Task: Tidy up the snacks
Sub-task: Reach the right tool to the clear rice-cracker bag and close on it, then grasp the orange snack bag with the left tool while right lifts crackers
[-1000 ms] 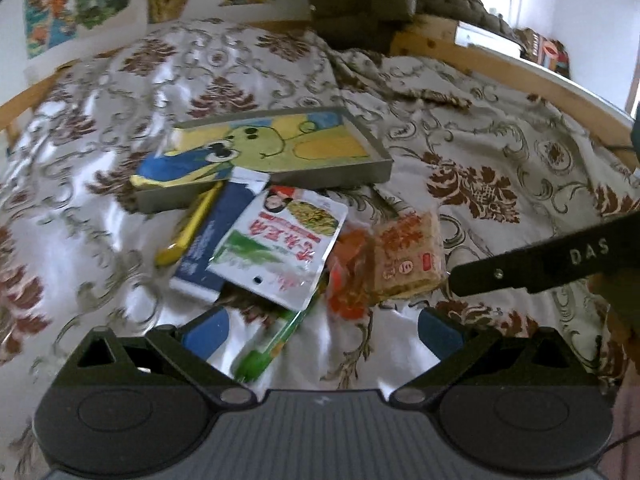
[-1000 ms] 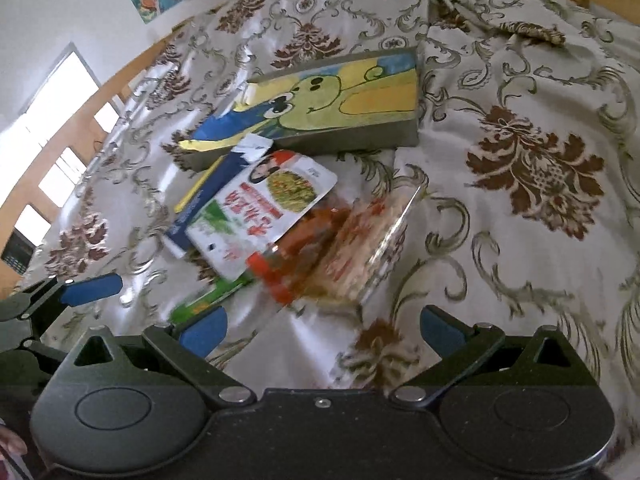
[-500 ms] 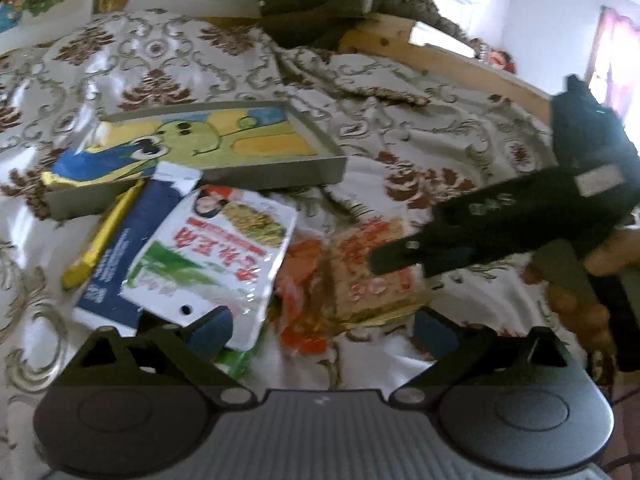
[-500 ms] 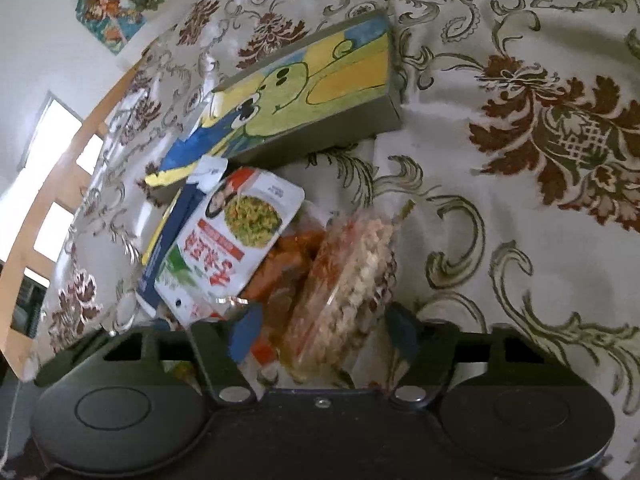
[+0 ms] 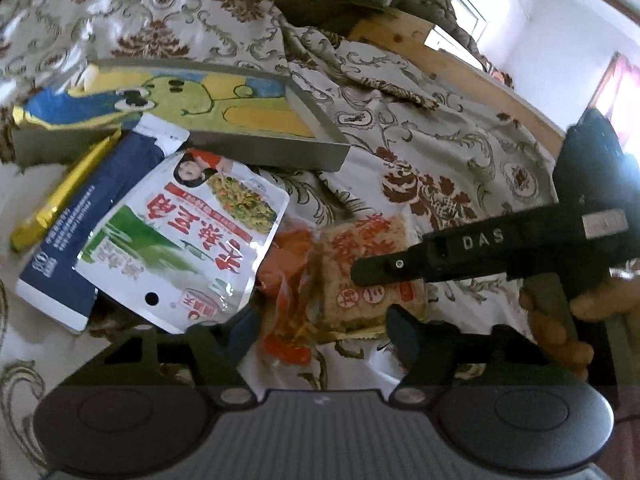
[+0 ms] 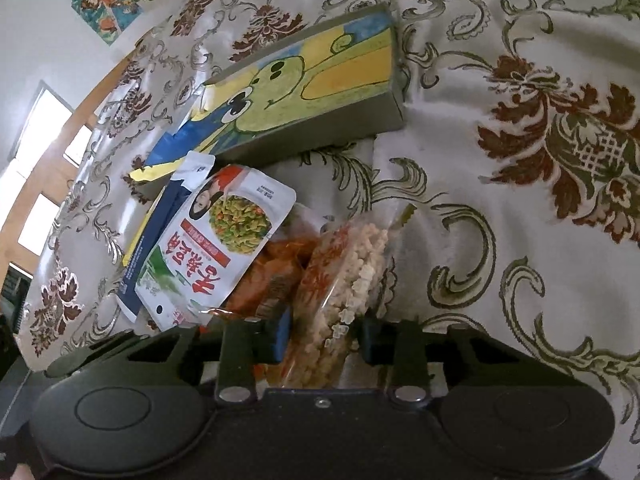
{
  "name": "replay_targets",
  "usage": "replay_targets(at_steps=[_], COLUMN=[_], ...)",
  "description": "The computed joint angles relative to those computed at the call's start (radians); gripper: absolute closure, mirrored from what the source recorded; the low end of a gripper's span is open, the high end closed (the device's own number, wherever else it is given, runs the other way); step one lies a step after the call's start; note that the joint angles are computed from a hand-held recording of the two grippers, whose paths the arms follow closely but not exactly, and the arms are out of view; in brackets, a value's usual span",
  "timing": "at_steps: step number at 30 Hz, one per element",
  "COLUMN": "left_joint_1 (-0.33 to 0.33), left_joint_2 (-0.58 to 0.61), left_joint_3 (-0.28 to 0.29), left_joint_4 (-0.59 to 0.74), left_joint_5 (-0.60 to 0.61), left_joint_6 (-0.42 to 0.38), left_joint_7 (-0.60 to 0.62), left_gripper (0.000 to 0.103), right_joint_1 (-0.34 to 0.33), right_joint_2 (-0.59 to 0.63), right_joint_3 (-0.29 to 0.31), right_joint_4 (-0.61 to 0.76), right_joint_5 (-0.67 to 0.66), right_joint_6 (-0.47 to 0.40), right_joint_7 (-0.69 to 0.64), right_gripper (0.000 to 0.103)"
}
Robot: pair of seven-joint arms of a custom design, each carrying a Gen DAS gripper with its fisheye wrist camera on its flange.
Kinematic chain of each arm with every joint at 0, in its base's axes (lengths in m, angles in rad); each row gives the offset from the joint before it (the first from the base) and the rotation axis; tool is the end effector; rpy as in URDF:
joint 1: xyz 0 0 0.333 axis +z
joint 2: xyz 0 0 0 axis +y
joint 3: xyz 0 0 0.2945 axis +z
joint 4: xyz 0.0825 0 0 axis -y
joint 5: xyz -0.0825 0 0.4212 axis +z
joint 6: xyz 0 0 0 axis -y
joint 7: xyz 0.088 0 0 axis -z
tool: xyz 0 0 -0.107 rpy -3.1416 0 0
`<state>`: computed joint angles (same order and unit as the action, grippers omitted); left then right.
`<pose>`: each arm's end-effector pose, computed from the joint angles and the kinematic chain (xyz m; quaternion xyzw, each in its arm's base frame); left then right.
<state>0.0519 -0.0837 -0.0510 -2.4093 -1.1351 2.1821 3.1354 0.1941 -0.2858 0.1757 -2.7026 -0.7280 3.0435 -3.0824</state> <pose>0.5074 -0.0330 0.3018 0.3425 -0.8407 0.4150 0.0608 0.4087 0.2097 0.3257 -0.4637 0.8252 -0.1017 0.3062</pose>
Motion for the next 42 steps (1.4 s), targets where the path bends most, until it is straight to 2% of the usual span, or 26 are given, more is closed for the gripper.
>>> replay_targets(at_steps=[2, 5, 12, 18, 25, 30, 34, 37, 39, 42], left_joint_1=[0.004, 0.004, -0.031, -0.089, -0.124, -0.141, -0.147, -0.148, -0.149, -0.144], left_joint_2=[0.015, 0.017, 0.023, 0.026, 0.07, 0.092, 0.103, 0.108, 0.109, 0.104], left_joint_3=[0.004, -0.002, -0.036, -0.068, -0.087, -0.104, -0.111, -0.114, -0.115, -0.11], left_joint_4=[0.013, 0.011, 0.003, -0.014, 0.016, 0.033, 0.04, 0.043, 0.042, 0.039], left_joint_5=[0.005, -0.006, -0.036, -0.086, -0.138, -0.171, -0.189, -0.196, -0.2, -0.204], left_joint_6=[-0.024, -0.011, 0.12, 0.278, 0.353, 0.391, 0.407, 0.416, 0.425, 0.409], left_joint_7=[-0.027, -0.04, -0.128, -0.111, -0.069, -0.023, 0.025, 0.044, 0.053, 0.07], left_gripper=[0.038, 0.038, 0.044, 0.046, 0.045, 0.037, 0.035, 0.037, 0.042, 0.046], right_joint_1=[0.034, 0.038, 0.017, 0.012, 0.006, 0.002, 0.0, 0.003, 0.006, 0.005], right_joint_2=[-0.014, -0.043, -0.102, -0.136, -0.126, -0.12, -0.123, -0.123, -0.125, -0.13], right_joint_3=[-0.018, -0.01, 0.02, 0.008, 0.007, 0.009, 0.01, 0.009, 0.007, 0.012], right_joint_4=[0.005, 0.007, 0.004, -0.017, -0.021, -0.021, -0.022, -0.022, -0.022, -0.021], right_joint_5=[0.029, 0.028, -0.032, -0.053, -0.046, -0.048, -0.053, -0.052, -0.049, -0.057], right_joint_6=[-0.05, -0.091, -0.167, -0.167, -0.147, -0.141, -0.143, -0.148, -0.152, -0.156], right_joint_7=[-0.046, -0.051, -0.034, -0.013, -0.011, -0.004, -0.002, -0.004, -0.008, -0.011], right_gripper=[0.071, 0.073, 0.074, 0.077, 0.077, 0.077, 0.077, 0.077, 0.077, 0.077])
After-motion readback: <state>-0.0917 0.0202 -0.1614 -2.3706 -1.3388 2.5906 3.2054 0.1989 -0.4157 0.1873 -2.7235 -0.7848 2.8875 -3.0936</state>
